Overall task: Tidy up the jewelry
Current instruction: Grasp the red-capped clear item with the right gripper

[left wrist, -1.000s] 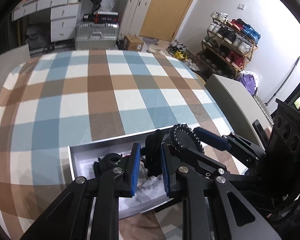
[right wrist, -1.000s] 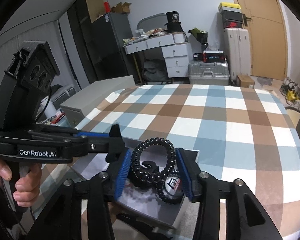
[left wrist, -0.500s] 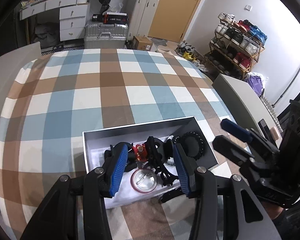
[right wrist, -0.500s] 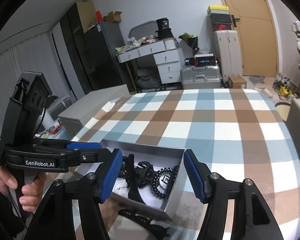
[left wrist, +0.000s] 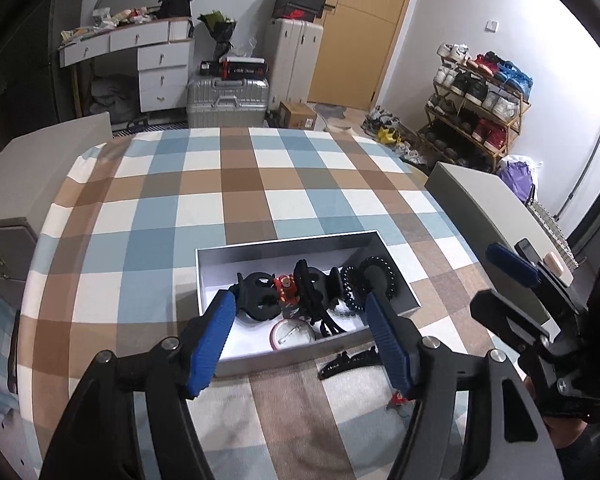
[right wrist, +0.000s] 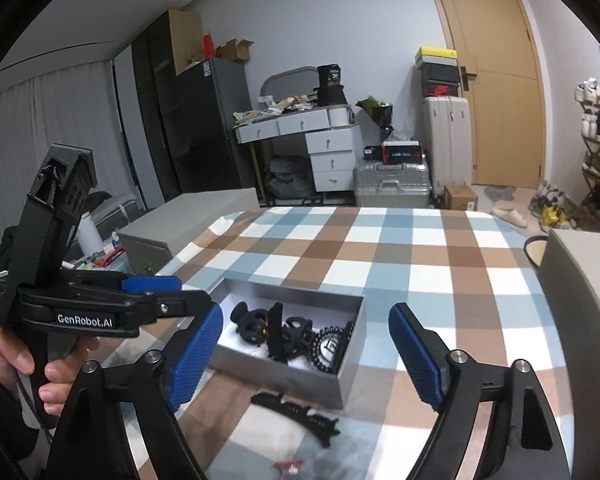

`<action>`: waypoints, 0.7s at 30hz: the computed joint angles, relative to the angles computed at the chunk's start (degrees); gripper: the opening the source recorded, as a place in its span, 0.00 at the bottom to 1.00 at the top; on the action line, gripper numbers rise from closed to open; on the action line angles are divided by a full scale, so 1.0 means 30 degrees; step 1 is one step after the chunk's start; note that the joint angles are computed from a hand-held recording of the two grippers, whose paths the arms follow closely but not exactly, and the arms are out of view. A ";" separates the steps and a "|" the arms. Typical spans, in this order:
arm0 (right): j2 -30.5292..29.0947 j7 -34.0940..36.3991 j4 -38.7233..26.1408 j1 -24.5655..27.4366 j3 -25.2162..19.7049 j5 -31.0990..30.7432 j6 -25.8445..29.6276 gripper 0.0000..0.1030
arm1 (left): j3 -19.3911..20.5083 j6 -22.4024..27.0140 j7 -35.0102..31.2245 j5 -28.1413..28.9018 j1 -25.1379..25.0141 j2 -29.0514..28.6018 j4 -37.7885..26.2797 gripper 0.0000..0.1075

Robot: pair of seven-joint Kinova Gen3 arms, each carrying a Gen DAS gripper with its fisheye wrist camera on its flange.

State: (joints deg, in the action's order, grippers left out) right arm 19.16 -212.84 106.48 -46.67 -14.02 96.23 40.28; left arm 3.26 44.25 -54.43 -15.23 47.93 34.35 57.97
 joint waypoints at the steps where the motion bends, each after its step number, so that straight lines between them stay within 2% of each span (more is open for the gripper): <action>1: -0.0001 0.0168 0.0040 -0.0202 -0.0062 -0.0267 0.0324 0.86 | -0.0167 -0.0246 0.0252 -0.0126 0.0152 -0.0146 0.0311 0.62; 4: 0.0034 0.0791 0.0098 -0.0694 -0.0092 -0.0914 0.0900 0.88 | -0.0795 -0.0943 0.1393 -0.0876 0.0792 -0.0543 0.1200 0.72; 9: 0.0020 0.1796 0.0249 -0.1390 -0.0034 -0.2003 0.1465 0.91 | -0.1245 -0.1727 0.2924 -0.2235 0.1521 -0.1095 0.2459 0.75; 15: -0.0009 0.1367 0.0704 -0.1918 0.0039 -0.2591 0.1735 0.93 | -0.1630 -0.1950 0.4679 -0.3946 0.2360 -0.1490 0.3467 0.79; 21: 0.0228 0.1002 0.1064 -0.1899 0.0035 -0.2903 0.0901 0.94 | -0.2390 -0.2402 0.7262 -0.6259 0.3526 -0.1627 0.4637 0.92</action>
State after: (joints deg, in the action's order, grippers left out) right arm 19.85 -209.84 109.67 -52.37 -13.92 87.53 42.99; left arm -3.91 37.05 -32.65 -34.01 58.51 29.47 71.88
